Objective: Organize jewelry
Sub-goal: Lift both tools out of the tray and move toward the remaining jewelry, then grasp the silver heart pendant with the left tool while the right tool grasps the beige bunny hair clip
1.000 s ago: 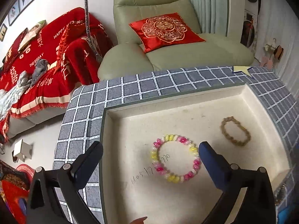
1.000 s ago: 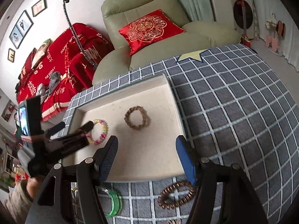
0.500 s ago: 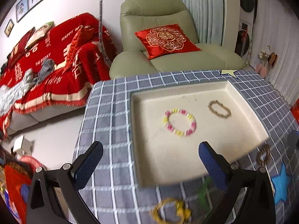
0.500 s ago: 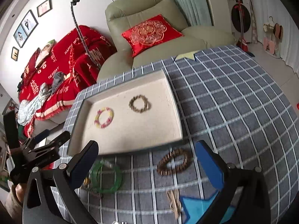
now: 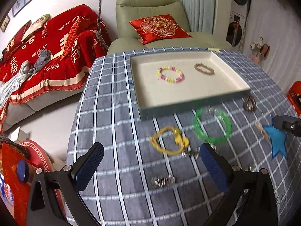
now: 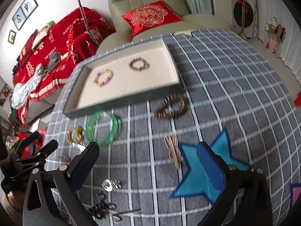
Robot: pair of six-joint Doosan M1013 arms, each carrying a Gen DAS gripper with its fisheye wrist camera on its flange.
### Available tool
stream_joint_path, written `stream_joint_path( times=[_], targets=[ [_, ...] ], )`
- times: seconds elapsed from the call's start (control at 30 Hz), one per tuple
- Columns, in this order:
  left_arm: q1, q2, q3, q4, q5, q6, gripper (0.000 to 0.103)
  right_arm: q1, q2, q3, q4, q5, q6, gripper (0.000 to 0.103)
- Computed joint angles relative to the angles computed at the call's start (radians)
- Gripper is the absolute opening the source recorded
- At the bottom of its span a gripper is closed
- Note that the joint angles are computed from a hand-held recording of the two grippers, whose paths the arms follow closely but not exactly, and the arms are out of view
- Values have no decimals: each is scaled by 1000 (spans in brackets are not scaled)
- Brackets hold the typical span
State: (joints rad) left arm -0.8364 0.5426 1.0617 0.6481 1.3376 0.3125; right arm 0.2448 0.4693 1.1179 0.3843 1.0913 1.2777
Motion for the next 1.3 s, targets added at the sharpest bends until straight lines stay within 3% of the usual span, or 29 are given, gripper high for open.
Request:
stream_joint_path(
  times=[0.57,0.83,0.93,1.1,1.23,1.3],
  targets=[
    [0,-35,102,-89,-84,-67,103,10,-28,87,-154,-49,89,103],
    [8,-27,99,-129,-109,-44,92,22,-17,86,-213,-80,95,95],
    [6,-22,92,-125,-102,-37,92,31,-12,79,-242,-88,87,89],
    [3,-18,84,-125,-101,-26,88,44,-10,75,-290,-95,61,70],
    [-1,-17,80,-121,-108,-18,72,46,-10,68,-288,-82,51,52],
    [-3,-16,78,-115,-109,-11,60,47,-10,67,-287,-77,53,38]
  ],
)
